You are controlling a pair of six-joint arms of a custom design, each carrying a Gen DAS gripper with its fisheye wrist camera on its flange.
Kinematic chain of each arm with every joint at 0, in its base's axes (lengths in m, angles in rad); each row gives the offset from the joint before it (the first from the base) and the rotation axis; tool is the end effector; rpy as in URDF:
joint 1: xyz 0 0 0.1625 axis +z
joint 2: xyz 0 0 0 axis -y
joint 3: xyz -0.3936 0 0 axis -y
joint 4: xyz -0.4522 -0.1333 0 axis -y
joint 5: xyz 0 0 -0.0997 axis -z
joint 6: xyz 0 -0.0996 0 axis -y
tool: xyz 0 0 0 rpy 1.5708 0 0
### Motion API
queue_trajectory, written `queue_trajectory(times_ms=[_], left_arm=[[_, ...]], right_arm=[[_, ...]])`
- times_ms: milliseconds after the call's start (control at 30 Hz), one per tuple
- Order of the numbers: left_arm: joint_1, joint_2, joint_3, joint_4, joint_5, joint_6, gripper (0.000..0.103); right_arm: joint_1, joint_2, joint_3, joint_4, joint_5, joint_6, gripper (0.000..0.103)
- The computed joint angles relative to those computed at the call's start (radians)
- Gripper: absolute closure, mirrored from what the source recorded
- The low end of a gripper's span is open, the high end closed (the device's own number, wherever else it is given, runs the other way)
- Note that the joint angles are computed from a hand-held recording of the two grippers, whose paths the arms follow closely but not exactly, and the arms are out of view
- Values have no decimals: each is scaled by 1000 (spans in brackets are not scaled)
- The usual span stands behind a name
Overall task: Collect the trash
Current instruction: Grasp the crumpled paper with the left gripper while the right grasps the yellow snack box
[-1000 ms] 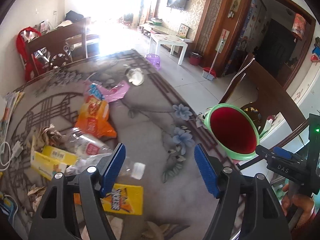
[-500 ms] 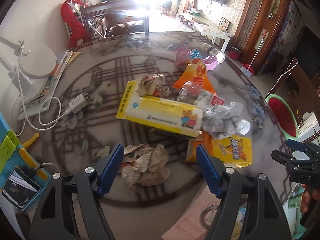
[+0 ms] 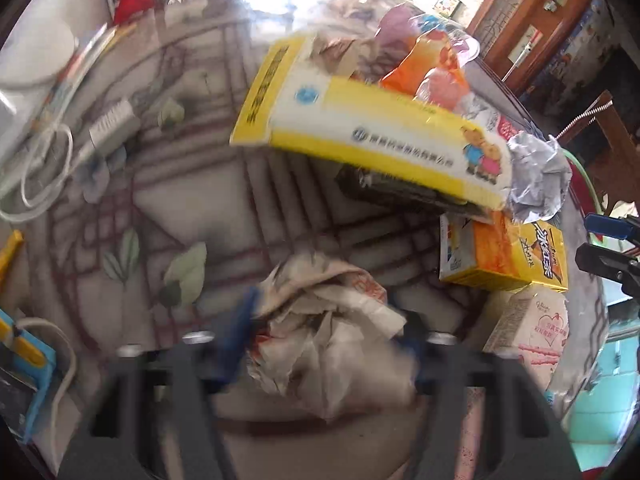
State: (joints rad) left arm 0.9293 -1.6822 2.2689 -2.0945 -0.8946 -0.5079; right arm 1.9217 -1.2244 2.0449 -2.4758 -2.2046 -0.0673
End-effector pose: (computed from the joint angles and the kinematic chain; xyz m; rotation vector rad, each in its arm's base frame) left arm -0.0990 -0.4595 0.2195 0.1953 2.5025 -0.4133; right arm 0.2582 -0.4891 0.1304 0.4883 -2.4693 0.2220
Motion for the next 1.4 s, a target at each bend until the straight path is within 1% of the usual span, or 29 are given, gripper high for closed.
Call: queue_trajectory(times_ms=[67, 167, 200, 233, 267, 300, 367, 400, 433, 467, 533, 633, 700, 767, 833, 933, 967, 1000, 1067, 1133, 1267, 1300, 1400], left_arm=[[-5, -30, 21, -31, -4, -13, 63], [-29, -78, 49, -39, 19, -64, 64], [-39, -95, 57, -30, 25, -87, 64], [-45, -111, 63, -22, 27, -106, 63], [-52, -124, 66, -13, 23, -124, 63], [-55, -129, 67, -9, 19, -134, 62], [-60, -141, 69, 1, 12, -141, 61], [-57, -142, 66, 1, 6, -135, 61], [-61, -142, 66, 4, 2, -135, 61], [-66, -145, 67, 5, 1, -136, 61], [-61, -141, 65, -13, 0, -118, 61], [-67, -125, 49, -18, -3, -118, 60], [-69, -110, 39, -19, 0, -127, 60], [-72, -109, 34, -17, -3, -136, 60], [-80, -111, 35, -12, 0, -141, 60], [-84, -100, 30, -17, -3, -138, 60], [-89, -100, 30, -13, -1, -139, 60], [-93, -98, 30, -11, 1, -140, 60], [-97, -88, 24, -14, 6, -138, 60], [-105, -90, 22, -12, 8, -140, 60], [-123, -85, 17, -25, 5, -136, 60], [-128, -81, 15, -31, 2, -133, 60], [-141, -66, 5, -56, -5, -113, 60]], right_arm=[[-2, 8, -12, 30, 8, -14, 14], [-4, 36, -42, 85, 10, -49, 15], [-4, 44, -50, 101, 11, -61, 20], [-3, 56, -60, 115, 9, -73, 33], [-2, 72, -73, 135, 4, -87, 38], [0, 83, -80, 150, -5, -95, 39], [-4, 94, -88, 146, 15, -122, 39], [-8, 99, -98, 159, 30, -120, 38], [-12, 105, -107, 174, 43, -115, 34], [-14, 111, -117, 187, 53, -112, 33], [-14, 124, -126, 194, 61, -122, 24], [-2, 150, -133, 194, 51, -156, 18], [5, 165, -124, 156, 35, -188, 18], [8, 179, -113, 117, 15, -199, 19], [12, 188, -103, 100, 4, -209, 30], [30, 208, -85, 54, -49, -263, 39], [34, 207, -75, 31, -51, -283, 40], [35, 202, -69, 22, -42, -286, 43], [36, 180, -51, -3, -11, -278, 45], [34, 140, -28, -24, 39, -254, 47], [24, 58, 6, -37, 138, -145, 48], [18, 30, 20, -49, 175, -108, 48], [6, -44, 59, -95, 239, -44, 48]])
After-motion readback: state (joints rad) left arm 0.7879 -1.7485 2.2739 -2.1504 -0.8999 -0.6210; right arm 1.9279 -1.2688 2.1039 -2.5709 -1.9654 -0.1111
